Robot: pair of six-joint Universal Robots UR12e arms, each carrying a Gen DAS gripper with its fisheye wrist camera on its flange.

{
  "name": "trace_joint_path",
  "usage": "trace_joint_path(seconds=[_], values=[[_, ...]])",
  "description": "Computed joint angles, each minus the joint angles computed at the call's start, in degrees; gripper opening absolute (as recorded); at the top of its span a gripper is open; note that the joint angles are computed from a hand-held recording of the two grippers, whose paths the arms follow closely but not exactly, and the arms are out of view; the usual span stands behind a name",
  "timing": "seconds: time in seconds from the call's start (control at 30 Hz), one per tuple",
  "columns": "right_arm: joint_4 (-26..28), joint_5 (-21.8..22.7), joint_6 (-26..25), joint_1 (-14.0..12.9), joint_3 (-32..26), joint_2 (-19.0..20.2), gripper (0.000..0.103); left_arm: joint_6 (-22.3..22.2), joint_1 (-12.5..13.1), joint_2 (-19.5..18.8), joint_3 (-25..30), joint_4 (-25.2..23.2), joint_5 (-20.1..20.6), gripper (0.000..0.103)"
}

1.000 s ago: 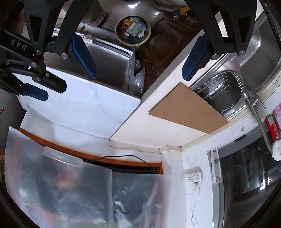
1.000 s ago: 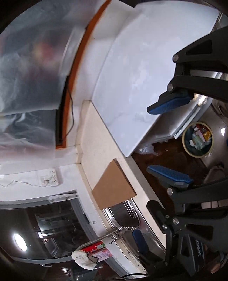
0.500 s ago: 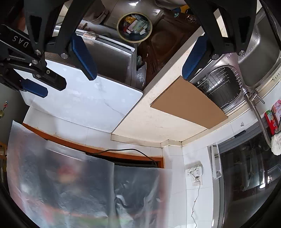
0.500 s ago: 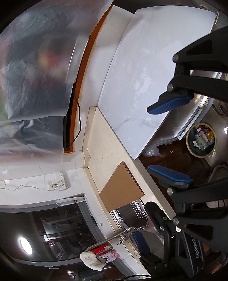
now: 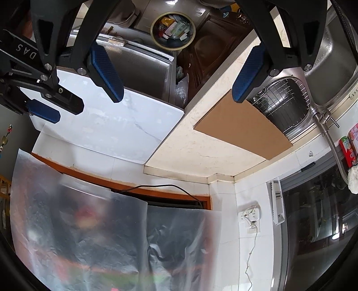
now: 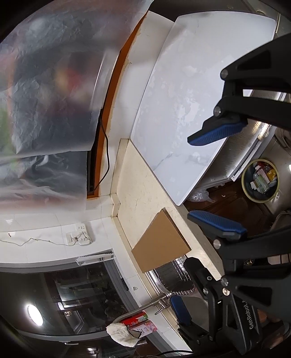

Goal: Collect trash

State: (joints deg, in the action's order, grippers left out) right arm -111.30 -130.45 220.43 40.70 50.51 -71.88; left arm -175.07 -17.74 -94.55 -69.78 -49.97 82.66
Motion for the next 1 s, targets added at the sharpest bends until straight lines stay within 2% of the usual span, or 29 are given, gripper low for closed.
trace_joint_path(seconds=[1.0], values=[[2.12, -0.28, 1.47, 0.06, -1.23, 0.86, 0.061, -0.07, 0.29, -0.37, 0.43, -1.65, 0.68, 0.096]])
